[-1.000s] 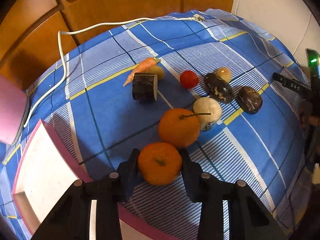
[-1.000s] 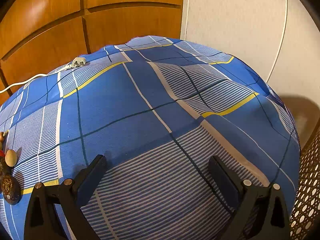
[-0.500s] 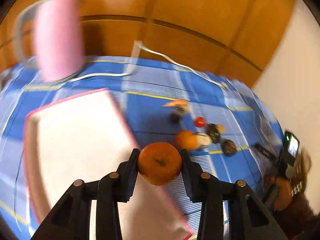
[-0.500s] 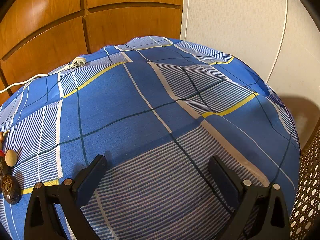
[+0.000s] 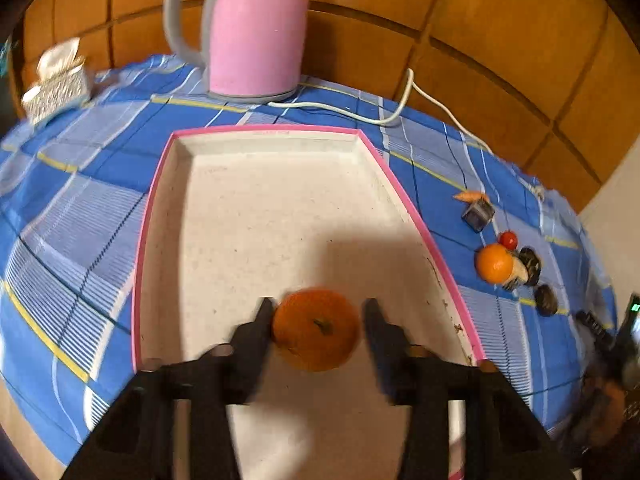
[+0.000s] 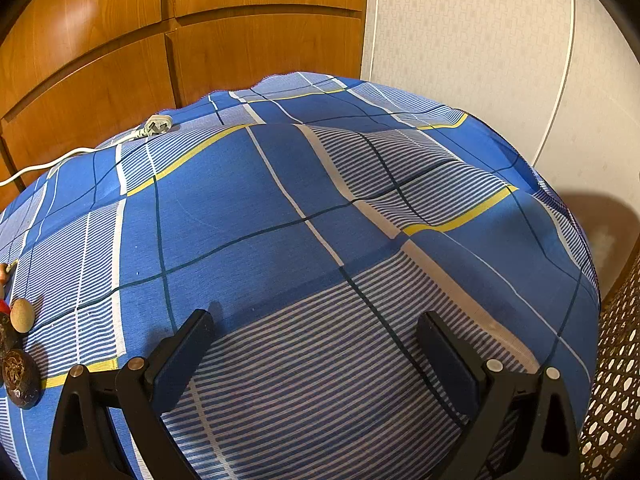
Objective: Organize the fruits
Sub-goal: 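Carry the orange with the left tool into the tray and release, then grasp the dark brown round object with the right tool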
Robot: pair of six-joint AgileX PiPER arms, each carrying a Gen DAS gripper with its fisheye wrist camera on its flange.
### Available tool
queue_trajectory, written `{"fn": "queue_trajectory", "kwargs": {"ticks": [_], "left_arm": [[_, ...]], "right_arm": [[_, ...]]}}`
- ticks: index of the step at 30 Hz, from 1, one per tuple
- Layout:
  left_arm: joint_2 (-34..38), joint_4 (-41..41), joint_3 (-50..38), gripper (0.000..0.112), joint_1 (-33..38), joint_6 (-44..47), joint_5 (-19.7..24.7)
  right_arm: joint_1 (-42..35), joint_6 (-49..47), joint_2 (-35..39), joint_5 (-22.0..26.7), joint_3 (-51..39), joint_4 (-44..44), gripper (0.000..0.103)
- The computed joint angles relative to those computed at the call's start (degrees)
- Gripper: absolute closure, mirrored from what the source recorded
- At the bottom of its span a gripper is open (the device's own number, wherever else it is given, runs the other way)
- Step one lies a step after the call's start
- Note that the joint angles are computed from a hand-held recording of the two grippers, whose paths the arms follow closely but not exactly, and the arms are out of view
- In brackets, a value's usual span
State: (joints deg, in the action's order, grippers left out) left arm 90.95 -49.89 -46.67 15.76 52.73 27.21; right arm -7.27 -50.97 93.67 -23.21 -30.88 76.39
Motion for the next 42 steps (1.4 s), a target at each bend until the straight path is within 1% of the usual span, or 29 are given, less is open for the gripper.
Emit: {"fn": "queue_trajectory", "kwargs": {"ticks": [2,5,7,9,11,13,15,16,17,20,24,30,32,34,35,37,39,41,42], "left_arm": [[-1.47,-4.31,1.57,0.046,1.02,4.00,-0.11],[-5.22,-6.82,4.59,0.046,1.69,6.24,-0.91],[-8.36,-7.46,7.23,0.045,1.81,5.71,-1.77],[-11.31,-6.84,9.71,0.040,1.86,3.67,-2.59],[-14.33,-4.97,12.14,0.038,0.70,0.75,-4.60],[-17.64,-3.30,14.83,0.038,-0.49,-1.30,-6.28],[-19.99,-2.96,16.90,0.038,-0.85,-2.12,-6.85],[-20.82,-0.28,17.59,0.038,-1.70,-5.12,-7.84],[-21.32,1.94,18.22,0.037,-2.47,-7.62,-8.74],[-21.61,1.52,19.48,0.037,-2.24,-7.77,-8.44],[-23.41,2.53,21.48,0.037,-2.57,-10.06,-10.76],[-25.47,0.15,23.91,0.037,-1.69,-8.65,-12.61],[-26.01,-1.22,24.51,0.037,-0.57,-7.41,-12.54],[-26.94,-1.38,25.14,0.033,0.41,-7.48,-13.25],[-27.29,-2.98,25.44,0.031,1.19,-6.01,-13.29],[-27.53,-5.82,25.62,0.031,3.32,-3.49,-12.59],[-27.67,-5.94,25.75,0.031,5.23,-4.01,-12.74],[-27.89,-7.99,26.00,0.031,8.66,-2.02,-11.60],[-28.11,-8.96,26.32,0.029,10.17,-1.00,-11.29]], "right_arm": [[0.01,-0.03,-0.02,0.01,-0.01,0.05,0.000],[0.11,-0.33,-0.14,-0.05,0.02,0.40,0.000],[0.13,-0.35,-0.11,-0.05,0.00,0.43,0.000],[0.11,-0.33,-0.16,0.00,0.03,0.40,0.000],[0.11,-0.33,-0.16,0.00,0.03,0.40,0.000],[0.13,-0.28,-0.22,0.02,0.08,0.37,0.000],[0.13,-0.40,-0.21,0.00,0.05,0.49,0.000],[0.13,-0.40,-0.21,0.00,0.05,0.49,0.000],[0.11,-0.41,-0.24,0.05,0.06,0.49,0.000],[0.15,-0.58,-0.32,0.25,0.03,0.74,0.000],[0.00,-1.27,-0.73,0.85,0.04,1.32,0.000],[-0.36,-4.04,-0.94,1.61,-0.39,3.60,0.000],[-0.33,-4.78,-0.95,1.69,-0.51,4.26,0.000],[-0.44,-5.00,-1.17,2.01,-0.36,4.32,0.000],[-0.28,-4.66,-1.35,1.94,-0.12,4.00,0.000],[0.15,-4.97,-1.39,1.62,0.05,4.27,0.000],[0.04,-6.04,-1.52,1.94,-0.04,5.11,0.000],[-0.10,-7.11,-1.61,2.20,-0.15,5.87,0.000],[-0.32,-8.97,-1.80,2.69,-0.34,7.34,0.000]]}}
